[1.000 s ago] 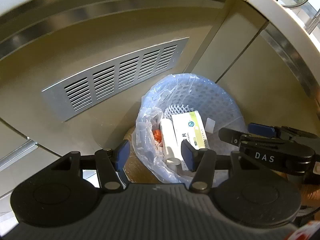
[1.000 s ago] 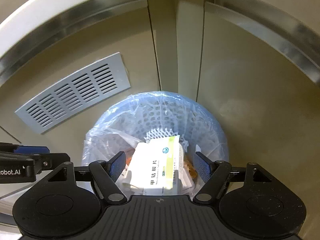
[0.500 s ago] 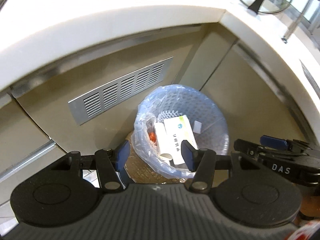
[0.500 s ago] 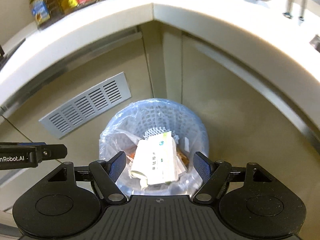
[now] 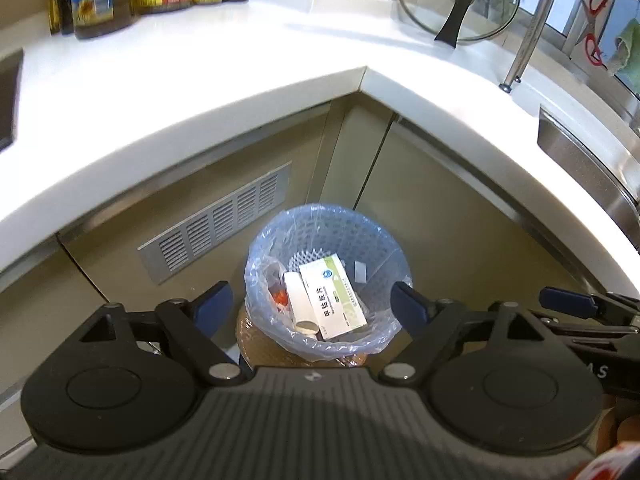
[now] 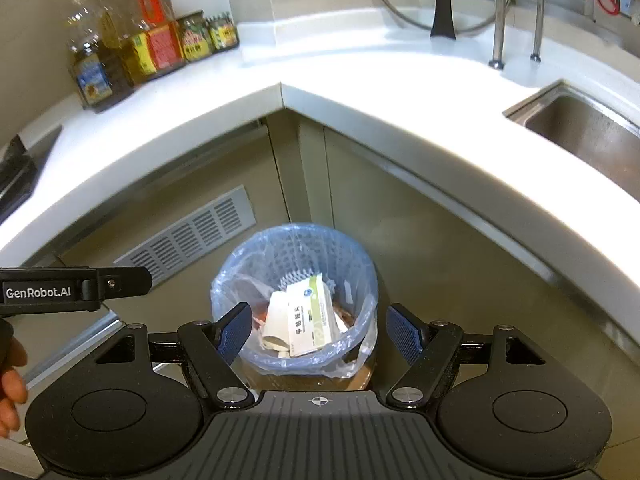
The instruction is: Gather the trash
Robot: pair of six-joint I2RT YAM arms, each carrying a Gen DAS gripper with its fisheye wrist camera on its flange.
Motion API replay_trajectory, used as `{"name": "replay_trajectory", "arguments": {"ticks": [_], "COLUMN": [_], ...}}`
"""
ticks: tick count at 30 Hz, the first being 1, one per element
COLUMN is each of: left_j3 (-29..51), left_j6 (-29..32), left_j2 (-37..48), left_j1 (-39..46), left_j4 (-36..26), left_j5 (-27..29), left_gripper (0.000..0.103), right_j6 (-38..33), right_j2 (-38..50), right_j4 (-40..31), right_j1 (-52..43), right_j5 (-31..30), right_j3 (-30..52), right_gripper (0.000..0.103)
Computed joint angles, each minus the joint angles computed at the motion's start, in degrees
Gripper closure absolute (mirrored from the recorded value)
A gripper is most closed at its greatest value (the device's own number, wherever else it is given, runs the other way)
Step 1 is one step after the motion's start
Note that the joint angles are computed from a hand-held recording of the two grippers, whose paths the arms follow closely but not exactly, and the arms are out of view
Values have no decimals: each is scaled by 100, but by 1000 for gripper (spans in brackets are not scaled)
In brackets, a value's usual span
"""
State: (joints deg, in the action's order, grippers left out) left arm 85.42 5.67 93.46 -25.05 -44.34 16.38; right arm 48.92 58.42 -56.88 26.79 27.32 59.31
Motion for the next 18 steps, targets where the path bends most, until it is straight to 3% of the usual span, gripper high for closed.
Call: {"name": "replay_trajectory", "arguments": {"ticks": [2, 9, 18], "left_j3": [-84, -400, -146], "left_j6": [-88, -386, -543], "left_j2": [-240, -1116, -1477], "left_j1": [-92, -282, -105], "left_j4": [-11, -191, -683], "left_j5": [-165, -494, -329], "left_gripper": [14, 9, 8], "right_j6": [42, 585, 2129], "right_j2": [-179, -610, -208], "right_j4": [-166, -928, -2308], "right_j1": [92, 801, 2165], "right_j5": [78, 537, 1494], "right_j3": [36, 328, 1264], "right_gripper": [19, 17, 17]}}
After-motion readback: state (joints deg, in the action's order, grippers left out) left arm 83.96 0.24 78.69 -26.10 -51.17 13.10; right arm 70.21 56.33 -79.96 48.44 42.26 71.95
